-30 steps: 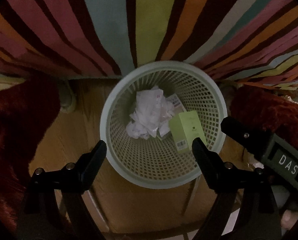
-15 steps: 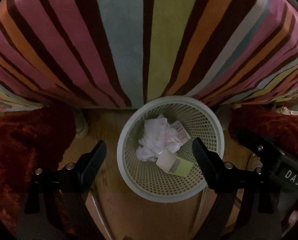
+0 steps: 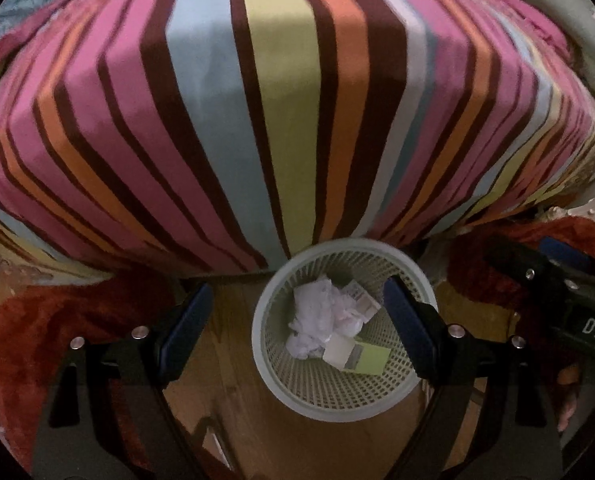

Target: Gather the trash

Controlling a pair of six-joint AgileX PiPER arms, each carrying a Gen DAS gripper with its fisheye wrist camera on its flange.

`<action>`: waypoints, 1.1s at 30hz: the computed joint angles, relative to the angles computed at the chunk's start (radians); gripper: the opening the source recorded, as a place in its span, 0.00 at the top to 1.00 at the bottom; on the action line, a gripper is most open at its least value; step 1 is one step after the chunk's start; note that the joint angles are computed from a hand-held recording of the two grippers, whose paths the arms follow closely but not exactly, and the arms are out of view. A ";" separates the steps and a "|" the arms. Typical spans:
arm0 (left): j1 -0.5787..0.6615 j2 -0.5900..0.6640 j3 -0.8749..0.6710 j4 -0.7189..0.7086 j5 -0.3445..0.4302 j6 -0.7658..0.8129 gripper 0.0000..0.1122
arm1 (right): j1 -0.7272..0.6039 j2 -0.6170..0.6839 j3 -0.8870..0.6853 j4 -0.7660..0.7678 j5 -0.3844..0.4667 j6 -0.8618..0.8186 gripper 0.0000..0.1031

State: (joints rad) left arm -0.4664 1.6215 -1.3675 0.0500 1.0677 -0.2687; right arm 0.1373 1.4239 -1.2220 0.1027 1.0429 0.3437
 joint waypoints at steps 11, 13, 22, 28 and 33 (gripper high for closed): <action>-0.041 -0.104 -0.048 0.091 -0.013 -0.024 0.24 | 0.052 -0.095 -0.029 -0.127 0.001 0.024 0.08; -0.044 -0.113 -0.064 0.098 -0.009 -0.032 0.24 | 0.064 -0.108 -0.042 -0.151 0.006 0.031 0.08; -0.035 -0.159 -0.126 0.089 0.022 -0.047 0.24 | 0.098 -0.159 -0.121 -0.233 0.025 0.067 0.08; -0.039 -0.180 -0.179 0.097 0.066 -0.067 0.24 | 0.136 -0.182 -0.165 -0.282 0.028 0.090 0.08; -0.053 -0.189 -0.234 0.110 0.103 -0.081 0.24 | 0.146 -0.196 -0.202 -0.302 0.032 0.102 0.08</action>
State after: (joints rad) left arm -0.5196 1.4328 -1.6018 0.1596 1.1709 -0.3494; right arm 0.2830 1.2277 -1.4241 -0.1996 1.0752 0.4459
